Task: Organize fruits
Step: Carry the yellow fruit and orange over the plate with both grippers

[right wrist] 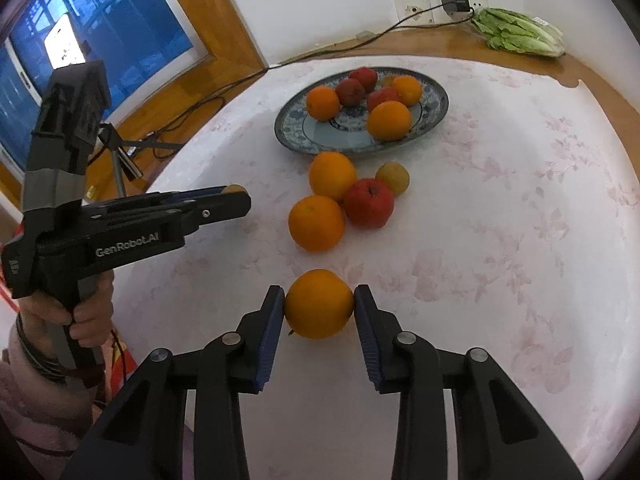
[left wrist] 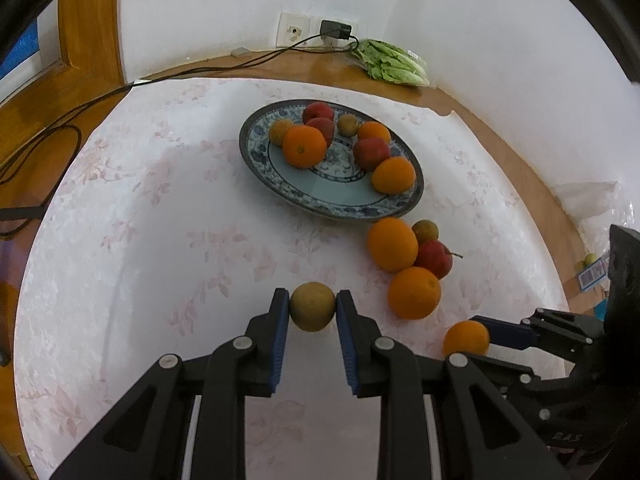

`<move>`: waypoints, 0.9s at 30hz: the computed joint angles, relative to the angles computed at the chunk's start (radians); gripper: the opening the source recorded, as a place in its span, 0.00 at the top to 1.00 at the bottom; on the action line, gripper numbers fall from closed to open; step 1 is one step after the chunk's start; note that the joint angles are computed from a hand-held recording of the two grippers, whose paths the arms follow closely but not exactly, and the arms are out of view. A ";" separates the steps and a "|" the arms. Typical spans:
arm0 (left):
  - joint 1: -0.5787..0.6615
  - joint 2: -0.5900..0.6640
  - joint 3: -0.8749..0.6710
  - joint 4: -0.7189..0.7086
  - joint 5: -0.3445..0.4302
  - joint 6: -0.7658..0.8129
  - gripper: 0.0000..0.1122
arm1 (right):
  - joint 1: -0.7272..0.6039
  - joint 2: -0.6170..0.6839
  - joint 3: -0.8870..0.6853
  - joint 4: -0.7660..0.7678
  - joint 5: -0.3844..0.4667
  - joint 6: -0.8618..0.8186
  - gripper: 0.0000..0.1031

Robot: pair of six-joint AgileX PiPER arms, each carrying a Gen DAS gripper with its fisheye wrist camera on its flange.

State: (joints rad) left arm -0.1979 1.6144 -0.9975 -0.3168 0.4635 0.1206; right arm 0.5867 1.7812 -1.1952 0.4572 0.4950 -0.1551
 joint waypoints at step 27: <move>-0.026 0.159 -0.281 0.166 0.059 -0.174 0.78 | -0.109 0.090 -0.262 -0.168 0.076 0.063 0.64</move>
State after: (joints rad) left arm -0.2243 1.7730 -1.2784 -0.1505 0.5221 -0.0539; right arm 0.4780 1.8711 -1.4577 0.2891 0.5712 -0.0923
